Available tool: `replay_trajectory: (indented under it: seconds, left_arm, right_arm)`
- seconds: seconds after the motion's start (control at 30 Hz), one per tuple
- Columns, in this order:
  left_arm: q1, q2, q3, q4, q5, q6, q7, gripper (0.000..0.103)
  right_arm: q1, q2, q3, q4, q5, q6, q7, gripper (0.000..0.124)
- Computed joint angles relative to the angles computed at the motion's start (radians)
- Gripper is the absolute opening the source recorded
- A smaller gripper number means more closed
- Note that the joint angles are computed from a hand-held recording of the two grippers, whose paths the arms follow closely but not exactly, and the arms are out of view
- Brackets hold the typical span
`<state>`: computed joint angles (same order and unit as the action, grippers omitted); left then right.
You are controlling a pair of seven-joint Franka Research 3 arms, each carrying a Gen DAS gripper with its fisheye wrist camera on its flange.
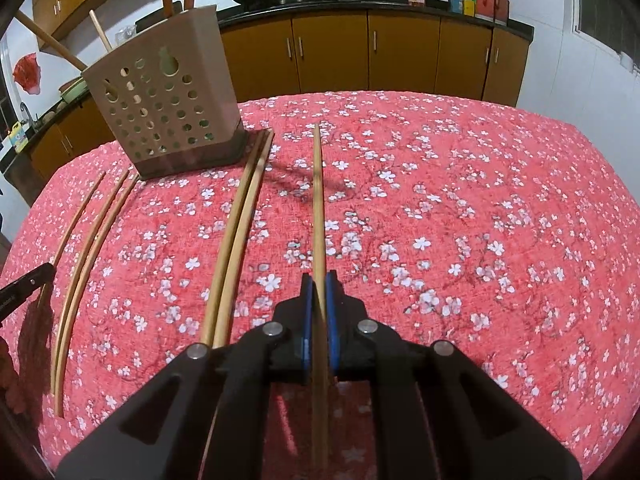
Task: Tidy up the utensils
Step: 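Hold the grasped chopsticks in both tools on the table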
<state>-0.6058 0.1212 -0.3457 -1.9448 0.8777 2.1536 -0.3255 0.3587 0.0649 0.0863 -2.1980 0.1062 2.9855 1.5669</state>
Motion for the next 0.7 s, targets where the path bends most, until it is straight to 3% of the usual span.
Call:
replay_trajectory:
  seconds: [0.57,0.7]
  left_arm:
    - [-0.001,0.002,0.002,0.003,0.002,0.006,-0.01,0.009]
    - [-0.022,0.032,-0.01,0.052,-0.02,-0.077,0.057,0.009]
  right_arm:
    - [-0.002,-0.002,0.004,-0.003,0.038,0.002,-0.028,0.008]
    - [0.01,-0.027,-0.015,-0.037,-0.083,0.007,0.066,0.009]
